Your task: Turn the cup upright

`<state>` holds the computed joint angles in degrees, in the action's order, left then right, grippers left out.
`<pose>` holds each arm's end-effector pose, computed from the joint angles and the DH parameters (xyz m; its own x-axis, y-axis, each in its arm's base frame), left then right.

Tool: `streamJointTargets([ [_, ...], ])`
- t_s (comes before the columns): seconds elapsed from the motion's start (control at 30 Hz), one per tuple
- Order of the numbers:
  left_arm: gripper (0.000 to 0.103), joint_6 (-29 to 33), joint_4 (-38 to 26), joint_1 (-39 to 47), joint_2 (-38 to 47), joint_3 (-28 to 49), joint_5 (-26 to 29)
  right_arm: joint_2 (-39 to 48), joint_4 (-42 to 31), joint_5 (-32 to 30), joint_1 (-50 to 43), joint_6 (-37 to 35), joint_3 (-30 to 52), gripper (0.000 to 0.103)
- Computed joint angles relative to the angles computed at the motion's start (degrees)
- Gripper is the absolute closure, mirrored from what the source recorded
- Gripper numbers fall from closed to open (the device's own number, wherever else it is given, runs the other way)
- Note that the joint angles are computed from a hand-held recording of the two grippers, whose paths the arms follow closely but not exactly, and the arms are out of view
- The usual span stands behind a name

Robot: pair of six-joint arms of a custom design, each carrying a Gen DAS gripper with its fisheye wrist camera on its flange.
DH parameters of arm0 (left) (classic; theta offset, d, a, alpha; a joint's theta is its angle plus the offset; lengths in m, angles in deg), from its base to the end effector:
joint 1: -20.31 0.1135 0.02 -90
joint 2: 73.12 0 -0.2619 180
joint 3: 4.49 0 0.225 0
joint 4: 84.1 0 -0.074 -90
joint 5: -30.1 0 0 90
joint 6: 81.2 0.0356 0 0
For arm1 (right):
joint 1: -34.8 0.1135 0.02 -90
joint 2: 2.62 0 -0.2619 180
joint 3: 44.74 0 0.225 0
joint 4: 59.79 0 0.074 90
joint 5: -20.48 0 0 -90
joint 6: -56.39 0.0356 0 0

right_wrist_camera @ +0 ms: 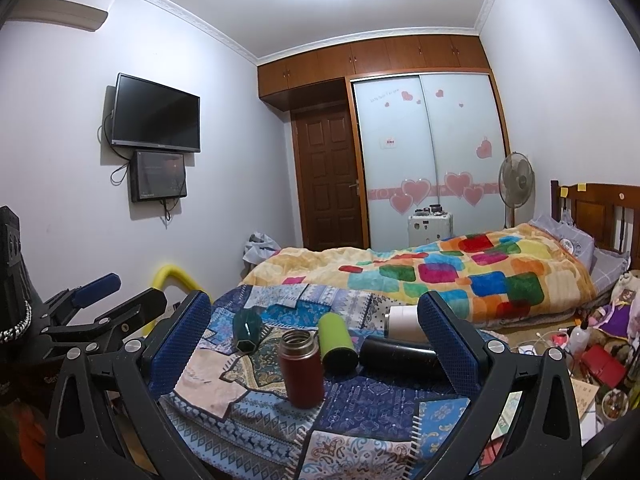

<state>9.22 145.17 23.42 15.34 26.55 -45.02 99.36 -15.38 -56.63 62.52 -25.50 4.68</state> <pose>0.2416 0.0040 0.1703 -0.1401 -0.0005 -0.9901 0.2024 0.9789 -0.0291 0.2859 0.1412 0.1756 -0.1606 0.0709 -0.9845 -0.2377 0.9653 0.1083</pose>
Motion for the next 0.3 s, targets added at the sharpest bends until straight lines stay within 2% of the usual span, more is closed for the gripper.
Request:
streamJointTargets([
  [0.3, 0.000, 0.23, -0.51, -0.13, -0.56, -0.11, -0.25, -0.31, -0.62, -0.16, -0.03, 0.07, 0.18, 0.000],
])
